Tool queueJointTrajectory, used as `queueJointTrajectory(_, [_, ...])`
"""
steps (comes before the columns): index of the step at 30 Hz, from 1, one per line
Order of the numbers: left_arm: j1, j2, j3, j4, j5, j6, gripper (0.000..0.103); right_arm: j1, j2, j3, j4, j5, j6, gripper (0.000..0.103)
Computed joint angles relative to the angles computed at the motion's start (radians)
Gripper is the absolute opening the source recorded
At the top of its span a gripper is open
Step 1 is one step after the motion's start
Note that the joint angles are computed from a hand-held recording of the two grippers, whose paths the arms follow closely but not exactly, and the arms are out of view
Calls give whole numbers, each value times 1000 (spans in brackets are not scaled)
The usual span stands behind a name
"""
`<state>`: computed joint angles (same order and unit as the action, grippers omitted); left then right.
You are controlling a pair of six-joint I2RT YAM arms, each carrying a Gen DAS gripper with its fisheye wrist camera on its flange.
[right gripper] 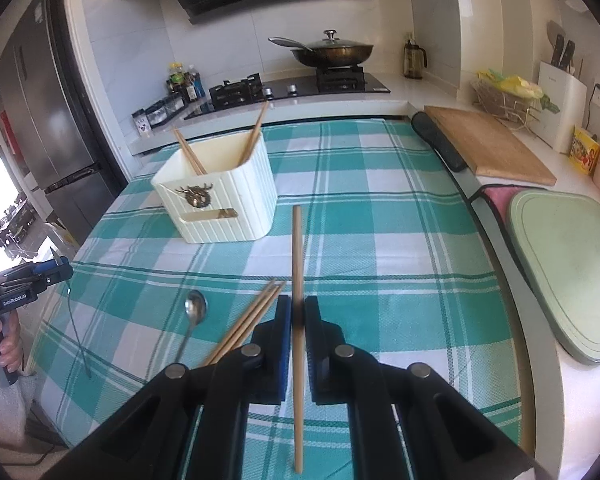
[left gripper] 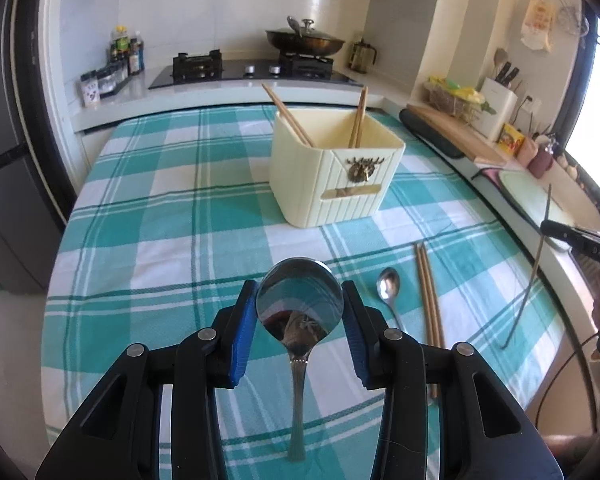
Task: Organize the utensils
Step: 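Carry the chopstick and large spoon over the cream holder and open both tools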
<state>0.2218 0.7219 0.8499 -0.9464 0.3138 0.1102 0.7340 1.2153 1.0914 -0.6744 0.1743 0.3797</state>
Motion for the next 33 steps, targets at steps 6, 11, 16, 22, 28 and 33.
queueJointTrajectory(6, [122,-34,59,-77,129,49,42,111,-54,36,-50,96,20,7])
queueJointTrajectory(11, [148,-28,105,-108,171,63,42,167,-56,60,-27,160,20,7])
queueJointTrajectory(16, [170,-13,147,-139,207,66,42,167,-41,94,-8,158,19,7])
queueJointTrajectory(22, [112,45,221,-146,215,44,42,162,-13,157,-21,153,-27,7])
queueJointTrajectory(28, [39,154,376,-122,194,2,42,122,54,239,-26,142,-91,7])
queueJointTrajectory(33, [-6,241,534,-47,165,-80,42,78,144,383,-15,117,-171,7])
